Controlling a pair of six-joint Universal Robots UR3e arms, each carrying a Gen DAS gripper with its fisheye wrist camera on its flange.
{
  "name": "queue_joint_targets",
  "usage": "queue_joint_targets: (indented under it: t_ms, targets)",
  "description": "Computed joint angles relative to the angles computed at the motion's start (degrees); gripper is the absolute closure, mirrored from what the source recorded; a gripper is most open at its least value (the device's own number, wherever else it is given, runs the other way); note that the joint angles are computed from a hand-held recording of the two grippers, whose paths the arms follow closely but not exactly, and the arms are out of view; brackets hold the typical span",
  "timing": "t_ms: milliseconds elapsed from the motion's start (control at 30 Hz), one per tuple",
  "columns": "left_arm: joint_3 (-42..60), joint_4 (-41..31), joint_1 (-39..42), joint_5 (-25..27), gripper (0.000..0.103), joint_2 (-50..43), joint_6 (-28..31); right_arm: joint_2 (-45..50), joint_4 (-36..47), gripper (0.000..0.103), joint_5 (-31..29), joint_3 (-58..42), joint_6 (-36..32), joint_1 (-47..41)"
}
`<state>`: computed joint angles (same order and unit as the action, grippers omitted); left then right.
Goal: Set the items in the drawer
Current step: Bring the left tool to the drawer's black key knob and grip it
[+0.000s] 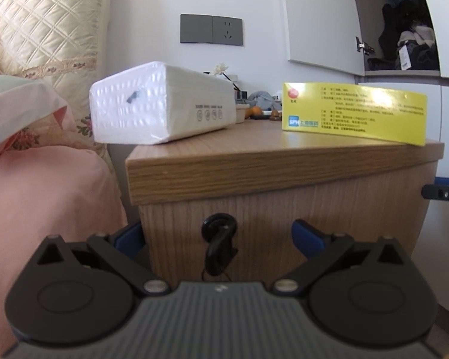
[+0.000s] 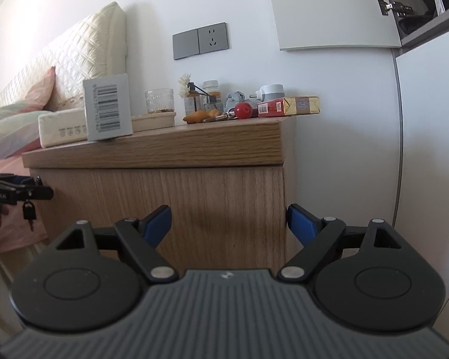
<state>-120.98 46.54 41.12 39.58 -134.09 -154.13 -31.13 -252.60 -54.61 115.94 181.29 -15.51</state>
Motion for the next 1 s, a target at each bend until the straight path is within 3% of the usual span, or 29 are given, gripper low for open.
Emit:
queue_joint_targets:
  t_ms: [733, 867, 1000]
  targets:
    - [-4.2, -5.46, 1.65, -1.31, 0.001, 4.8, 5.05, -2.68, 3.26, 0.013, 13.85, 3.87, -2.96, -7.32]
    - [-5.2, -5.67, 2.6, -2.57, 0.001, 5.22, 5.37, -2.82, 2.49, 0.014, 13.89, 5.02, -4.23, -7.46]
    - [-5.66, -5.48, 3.13, -3.14, 0.001, 5.49, 5.21, -2.2, 0.09, 0.014, 9.66, 5.16, -3.17, -5.4]
